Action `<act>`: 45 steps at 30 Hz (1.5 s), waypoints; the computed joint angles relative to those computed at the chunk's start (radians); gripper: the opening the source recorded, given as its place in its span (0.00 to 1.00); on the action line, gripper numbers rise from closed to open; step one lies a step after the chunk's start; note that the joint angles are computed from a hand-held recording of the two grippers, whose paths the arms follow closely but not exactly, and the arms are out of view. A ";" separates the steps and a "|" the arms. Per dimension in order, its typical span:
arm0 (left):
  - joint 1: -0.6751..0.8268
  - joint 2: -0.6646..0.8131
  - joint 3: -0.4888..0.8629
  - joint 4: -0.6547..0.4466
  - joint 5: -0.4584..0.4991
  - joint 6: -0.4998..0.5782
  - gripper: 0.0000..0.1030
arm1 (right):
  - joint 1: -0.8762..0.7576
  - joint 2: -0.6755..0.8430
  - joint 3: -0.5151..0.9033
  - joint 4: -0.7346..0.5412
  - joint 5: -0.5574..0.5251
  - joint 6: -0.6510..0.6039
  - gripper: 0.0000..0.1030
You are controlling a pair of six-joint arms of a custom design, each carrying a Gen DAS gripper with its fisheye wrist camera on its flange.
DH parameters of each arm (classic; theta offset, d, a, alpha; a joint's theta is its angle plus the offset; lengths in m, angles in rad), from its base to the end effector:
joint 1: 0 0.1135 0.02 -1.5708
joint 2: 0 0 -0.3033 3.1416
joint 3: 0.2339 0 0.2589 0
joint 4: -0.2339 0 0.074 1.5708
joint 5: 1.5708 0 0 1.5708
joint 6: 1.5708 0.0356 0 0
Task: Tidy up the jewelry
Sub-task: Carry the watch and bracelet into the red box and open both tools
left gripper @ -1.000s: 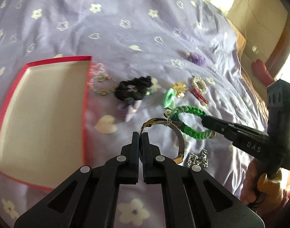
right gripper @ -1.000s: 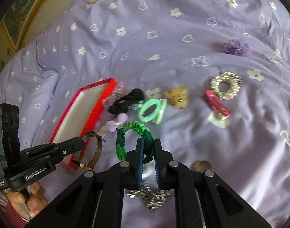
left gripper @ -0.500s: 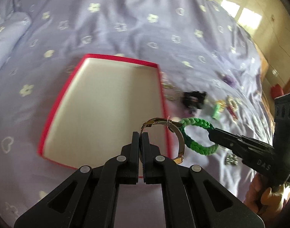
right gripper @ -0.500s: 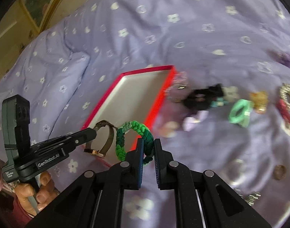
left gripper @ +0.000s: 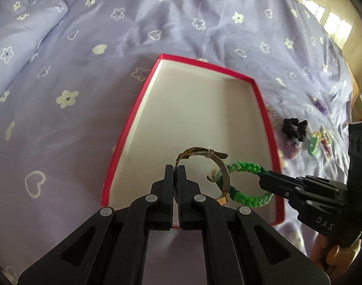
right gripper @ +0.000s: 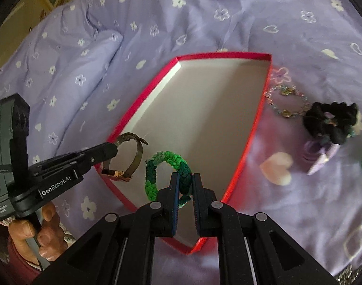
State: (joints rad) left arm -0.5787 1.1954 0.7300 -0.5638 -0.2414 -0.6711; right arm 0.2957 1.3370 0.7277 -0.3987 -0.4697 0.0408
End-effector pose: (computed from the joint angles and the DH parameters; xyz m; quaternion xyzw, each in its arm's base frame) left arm 0.1861 -0.1114 0.2432 -0.0763 0.9540 -0.0613 0.2832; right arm 0.2316 0.0874 0.2242 -0.1828 0.9185 0.2656 0.2288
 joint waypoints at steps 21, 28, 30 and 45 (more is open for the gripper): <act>0.022 0.088 -0.007 -0.009 -0.010 0.029 0.02 | 0.071 0.080 0.055 -0.034 0.076 -0.049 0.15; -0.001 0.082 0.004 -0.027 -0.042 0.015 0.16 | 0.057 0.069 0.049 -0.032 0.044 -0.042 0.26; -0.007 0.075 0.006 -0.035 -0.052 0.007 0.25 | 0.049 0.059 0.045 -0.031 0.027 -0.042 0.36; -0.115 -0.029 0.076 -0.113 -0.121 -0.112 0.53 | -0.239 -0.154 -0.031 -0.116 -0.137 -0.117 0.49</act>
State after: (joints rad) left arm -0.6942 1.1659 0.8056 -0.6765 -0.3629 -0.7834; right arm 0.0570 1.1832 0.6969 -0.5148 -0.6065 -0.0758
